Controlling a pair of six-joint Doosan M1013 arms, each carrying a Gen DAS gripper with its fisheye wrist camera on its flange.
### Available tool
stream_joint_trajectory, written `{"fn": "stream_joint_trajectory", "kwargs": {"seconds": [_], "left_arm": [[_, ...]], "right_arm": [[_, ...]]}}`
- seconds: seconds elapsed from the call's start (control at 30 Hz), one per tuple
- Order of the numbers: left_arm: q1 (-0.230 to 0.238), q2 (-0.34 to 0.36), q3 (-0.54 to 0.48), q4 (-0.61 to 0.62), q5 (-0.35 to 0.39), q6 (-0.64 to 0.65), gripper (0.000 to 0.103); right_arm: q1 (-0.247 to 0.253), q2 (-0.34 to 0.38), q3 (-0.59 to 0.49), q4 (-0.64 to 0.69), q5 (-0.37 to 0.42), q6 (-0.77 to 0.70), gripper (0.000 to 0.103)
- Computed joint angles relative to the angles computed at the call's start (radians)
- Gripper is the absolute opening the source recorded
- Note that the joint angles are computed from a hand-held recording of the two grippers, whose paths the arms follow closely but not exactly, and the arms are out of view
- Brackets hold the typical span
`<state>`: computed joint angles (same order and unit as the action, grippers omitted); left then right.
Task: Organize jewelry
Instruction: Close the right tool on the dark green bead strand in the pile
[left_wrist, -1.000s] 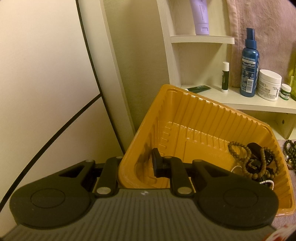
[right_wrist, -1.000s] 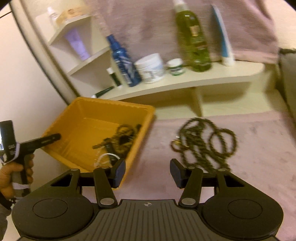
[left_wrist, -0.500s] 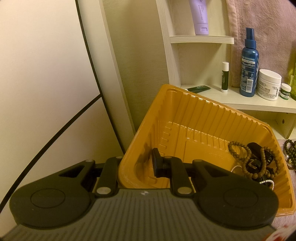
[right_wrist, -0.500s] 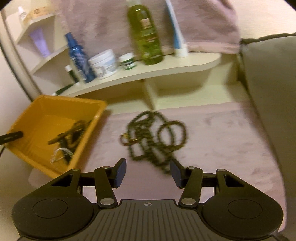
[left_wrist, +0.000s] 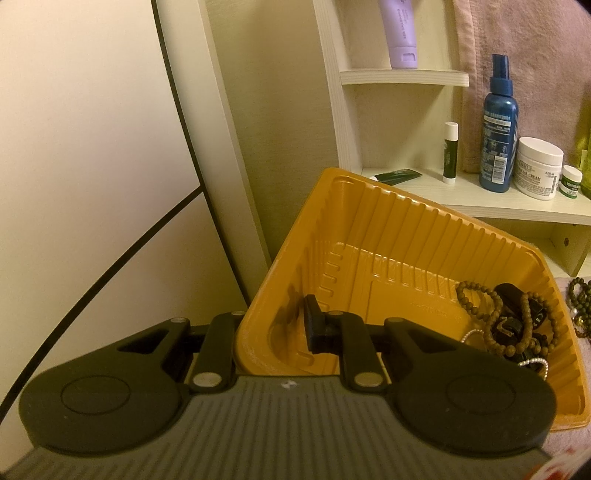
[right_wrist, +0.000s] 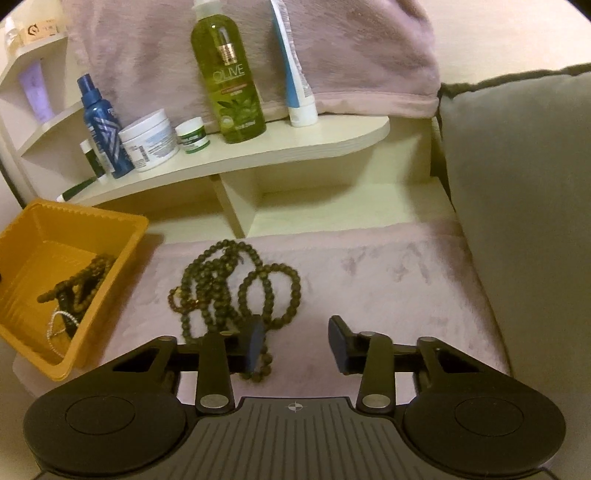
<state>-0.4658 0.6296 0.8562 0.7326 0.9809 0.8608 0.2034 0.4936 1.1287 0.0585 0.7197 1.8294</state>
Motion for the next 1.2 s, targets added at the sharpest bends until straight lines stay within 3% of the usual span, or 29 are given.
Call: {"fn": "stream_joint_trajectory", "kwargs": {"seconds": [0.17,0.4,0.6,0.7,1.2], "left_arm": [[0.0,0.0,-0.001,0.0,0.0,0.001,0.017],[0.001,0.0,0.0,0.0,0.0,0.002,0.017],[0.001,0.002,-0.002,-0.003,0.002,0.007,0.017],[0.001,0.003,-0.004,-0.005,0.003,0.006,0.017],[0.0,0.007,-0.011,-0.006,0.01,0.005,0.017]], "right_arm": [[-0.004,0.02,-0.03,0.013,0.004,-0.025,0.033],[-0.005,0.051,-0.07,0.185,0.02,-0.17,0.035],[0.015,0.083,-0.101,0.215,0.046,-0.289,0.04],[0.028,0.102,-0.122,0.163,0.05,-0.307,0.04],[0.018,0.146,-0.18,0.253,0.104,-0.584,0.04]]}}
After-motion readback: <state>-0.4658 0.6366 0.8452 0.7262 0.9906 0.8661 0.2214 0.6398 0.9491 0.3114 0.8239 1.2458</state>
